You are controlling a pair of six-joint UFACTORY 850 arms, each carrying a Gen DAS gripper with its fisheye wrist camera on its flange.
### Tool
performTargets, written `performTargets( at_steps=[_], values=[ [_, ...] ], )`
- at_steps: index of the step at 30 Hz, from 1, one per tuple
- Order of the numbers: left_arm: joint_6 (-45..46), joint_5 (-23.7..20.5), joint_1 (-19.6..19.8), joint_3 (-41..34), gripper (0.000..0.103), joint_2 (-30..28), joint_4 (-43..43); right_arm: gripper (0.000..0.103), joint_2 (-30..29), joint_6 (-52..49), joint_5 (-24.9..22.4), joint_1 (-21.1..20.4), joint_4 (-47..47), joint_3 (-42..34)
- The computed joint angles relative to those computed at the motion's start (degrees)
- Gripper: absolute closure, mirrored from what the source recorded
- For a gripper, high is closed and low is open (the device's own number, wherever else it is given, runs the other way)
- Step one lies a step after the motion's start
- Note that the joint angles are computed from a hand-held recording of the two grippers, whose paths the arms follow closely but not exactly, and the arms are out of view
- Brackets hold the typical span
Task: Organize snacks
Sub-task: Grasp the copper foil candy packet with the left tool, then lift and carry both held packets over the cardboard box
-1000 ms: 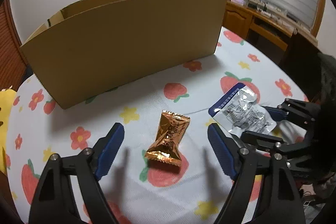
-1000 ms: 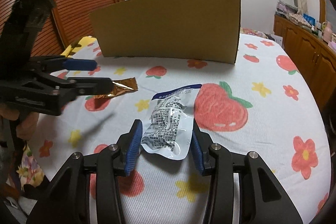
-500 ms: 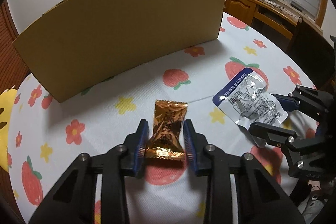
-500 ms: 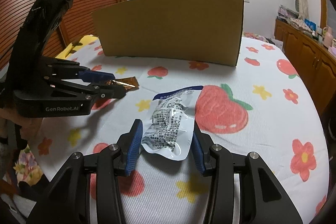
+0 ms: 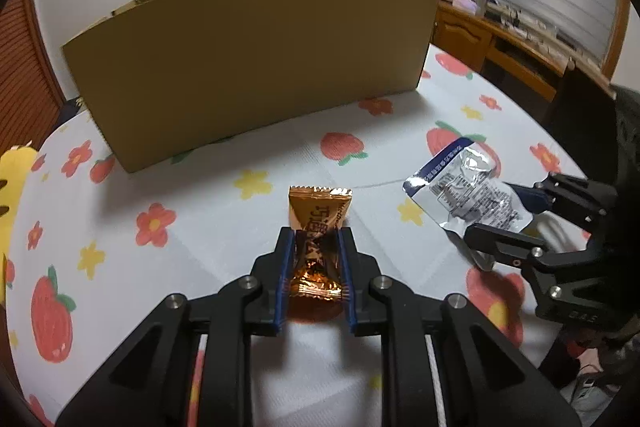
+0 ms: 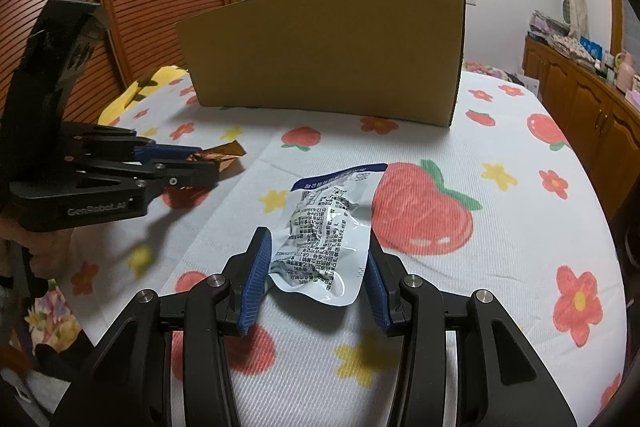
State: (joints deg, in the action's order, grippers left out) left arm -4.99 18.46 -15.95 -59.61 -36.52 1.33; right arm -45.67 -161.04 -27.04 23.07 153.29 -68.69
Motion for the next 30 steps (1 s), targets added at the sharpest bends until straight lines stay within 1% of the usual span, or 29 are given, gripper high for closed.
performTargets(
  at_steps=[2,8,13,16,24,28,29,30],
  values=[
    [-0.35,1.48,0.11,1.28,0.085,0.77,-0.33,0.059,0.0,0.07,0.0,-0.01,-0.06,-0.01],
    [1.31,4.13,0.17,3.82,0.085,2.21,-2.67,0.059,-0.08,0.98,0.07,-0.07,-0.99,-0.18],
    [-0.94,5.68,0.69,4.91,0.085,2.87,-1.69,0.059,-0.02,0.92,0.02,-0.04,-0.95,-0.05],
    [-2.03,6.28,0.92,5.42,0.085,3.11,-0.73,0.06,-0.02,2.75,-0.73,-0.32,-3.12,0.01],
    [-4.74,8.12,1.72,7.28,0.084,4.03,1.45,0.062,0.6,4.48,-0.87,-0.32,-4.99,0.7],
    [-5.1,9.23,1.98,8.29,0.084,4.73,1.06,0.062,1.21,4.97,-1.26,-0.36,-5.69,1.46],
    [-5.16,9.57,2.1,8.53,0.084,4.97,0.92,0.068,1.41,4.52,-1.4,-0.33,-5.43,1.69],
    [-5.27,9.84,2.2,8.7,0.084,5.11,0.89,0.071,1.69,3.21,-1.62,-0.23,-4.26,2.03]
  ],
)
